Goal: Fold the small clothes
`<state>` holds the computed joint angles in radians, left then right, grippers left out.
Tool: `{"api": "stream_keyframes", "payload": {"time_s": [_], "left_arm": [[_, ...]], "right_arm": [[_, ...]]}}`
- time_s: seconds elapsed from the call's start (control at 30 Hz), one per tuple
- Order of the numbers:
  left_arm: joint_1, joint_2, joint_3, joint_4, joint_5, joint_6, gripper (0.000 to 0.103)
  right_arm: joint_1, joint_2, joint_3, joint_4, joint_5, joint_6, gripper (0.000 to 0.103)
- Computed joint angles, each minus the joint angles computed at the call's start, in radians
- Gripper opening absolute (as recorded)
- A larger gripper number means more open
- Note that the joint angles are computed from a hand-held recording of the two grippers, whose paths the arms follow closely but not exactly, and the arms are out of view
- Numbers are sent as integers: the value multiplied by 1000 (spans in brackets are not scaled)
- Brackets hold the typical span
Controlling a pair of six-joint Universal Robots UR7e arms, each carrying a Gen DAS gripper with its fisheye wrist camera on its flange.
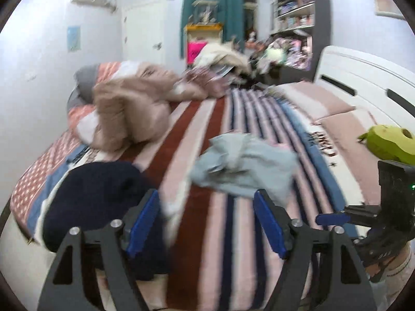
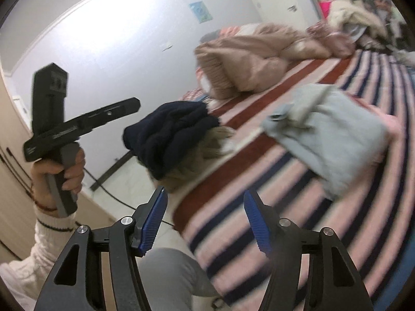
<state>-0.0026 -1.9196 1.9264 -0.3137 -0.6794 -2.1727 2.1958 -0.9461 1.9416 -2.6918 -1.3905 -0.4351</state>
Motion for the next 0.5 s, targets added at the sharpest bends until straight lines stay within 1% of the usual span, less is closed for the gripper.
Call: {"api": "stream_keyframes", "payload": {"time_s": [0.1, 0.13, 0.2, 0.23, 0.27, 0.33, 0.37, 0.4, 0.47, 0.5], "left_arm": [[15, 102, 62, -146, 114, 25, 82], [19, 135, 70, -159, 142, 7, 85], [27, 231, 87, -159, 202, -82, 90], [31, 291, 87, -132, 225, -168, 99], [35, 352, 83, -94, 247, -253, 102], [43, 441, 74, -48, 271, -362, 102], [50, 482, 66, -38, 279, -399, 102], [56, 515, 60, -42, 286, -425, 102], [66, 565, 52, -47, 300, -485, 102], [70, 588, 46, -47, 305, -511, 102]], "right_arm": [[-35, -105, 98, -74, -59, -43, 59], [-51, -150, 139, -110, -81, -63, 60], [-76, -229, 210, -181, -119, -99, 62], [-85, -259, 234, -204, -125, -119, 65], [-99, -298, 270, -245, -133, -149, 67], [-115, -353, 326, -334, -162, -185, 72], [-123, -382, 354, -383, -176, -206, 78], [-128, -409, 381, -436, -192, -228, 80], [-134, -444, 416, -510, -212, -259, 93], [-136, -461, 436, -557, -219, -275, 96]]}}
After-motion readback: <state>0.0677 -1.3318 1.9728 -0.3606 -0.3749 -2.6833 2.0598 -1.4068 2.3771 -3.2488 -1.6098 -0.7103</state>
